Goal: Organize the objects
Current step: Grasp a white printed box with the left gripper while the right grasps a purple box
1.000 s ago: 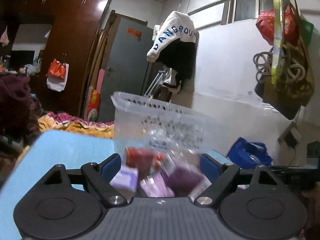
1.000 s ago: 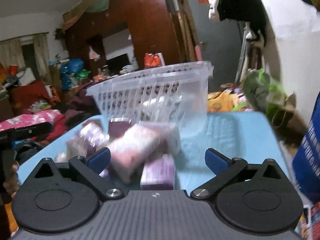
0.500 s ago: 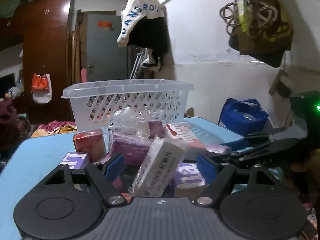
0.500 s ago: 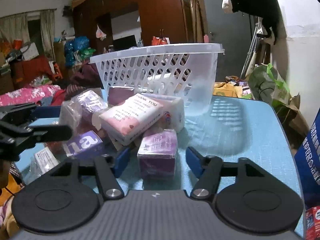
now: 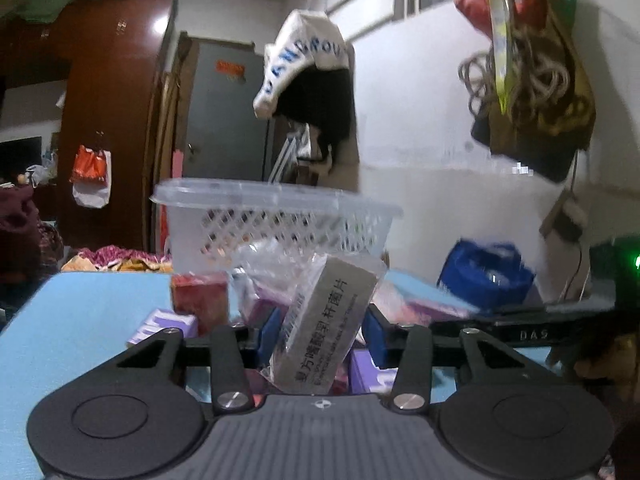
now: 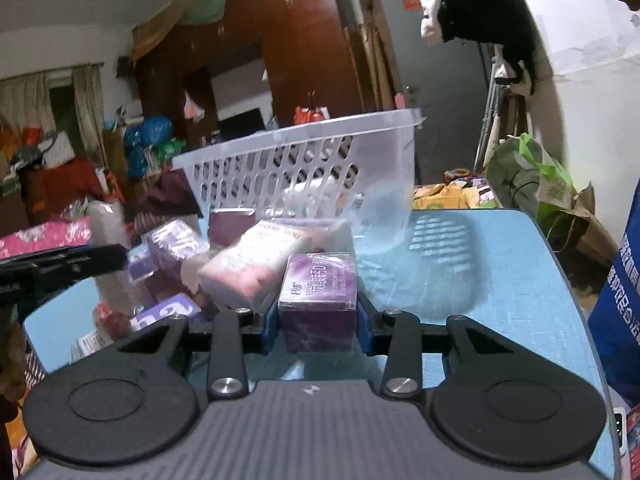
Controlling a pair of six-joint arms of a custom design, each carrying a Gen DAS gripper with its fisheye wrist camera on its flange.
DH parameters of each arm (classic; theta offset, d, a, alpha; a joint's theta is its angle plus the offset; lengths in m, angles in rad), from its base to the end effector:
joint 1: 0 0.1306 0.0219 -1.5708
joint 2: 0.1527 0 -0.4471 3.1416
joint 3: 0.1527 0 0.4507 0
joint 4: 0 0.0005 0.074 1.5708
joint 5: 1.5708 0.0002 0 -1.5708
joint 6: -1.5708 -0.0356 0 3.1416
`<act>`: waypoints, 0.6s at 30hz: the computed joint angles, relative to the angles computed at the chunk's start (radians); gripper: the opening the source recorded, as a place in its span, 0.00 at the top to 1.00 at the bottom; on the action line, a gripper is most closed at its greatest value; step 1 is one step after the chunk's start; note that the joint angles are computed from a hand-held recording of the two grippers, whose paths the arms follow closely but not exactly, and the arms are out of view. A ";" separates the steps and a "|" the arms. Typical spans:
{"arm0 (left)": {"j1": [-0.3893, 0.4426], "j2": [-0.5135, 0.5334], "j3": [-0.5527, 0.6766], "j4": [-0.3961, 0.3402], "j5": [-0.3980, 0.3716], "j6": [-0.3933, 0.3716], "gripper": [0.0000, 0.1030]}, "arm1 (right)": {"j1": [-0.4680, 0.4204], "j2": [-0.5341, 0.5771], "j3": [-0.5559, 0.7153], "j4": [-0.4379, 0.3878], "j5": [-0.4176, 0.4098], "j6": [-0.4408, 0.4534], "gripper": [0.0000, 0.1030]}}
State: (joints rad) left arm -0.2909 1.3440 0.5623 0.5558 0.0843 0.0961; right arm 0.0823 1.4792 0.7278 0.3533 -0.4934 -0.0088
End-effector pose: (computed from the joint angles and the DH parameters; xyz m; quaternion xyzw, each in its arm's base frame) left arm 0.3969 -0.1225 0.2342 0.1021 0.7753 -0.1520 0.6044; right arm 0.4726 0.0554 0.2282 -0.1647 0.8022 0.2276 0.5268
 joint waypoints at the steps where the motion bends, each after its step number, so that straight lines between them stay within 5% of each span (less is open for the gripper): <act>1: 0.007 -0.005 -0.008 0.018 0.005 0.011 0.53 | 0.000 0.000 -0.006 0.019 0.003 -0.007 0.60; 7: 0.048 -0.008 -0.019 0.061 0.037 0.080 0.54 | 0.005 0.000 -0.034 0.117 0.068 -0.070 0.60; 18: 0.070 -0.004 -0.028 0.096 0.044 0.131 0.55 | 0.014 0.001 -0.040 0.142 0.097 -0.072 0.60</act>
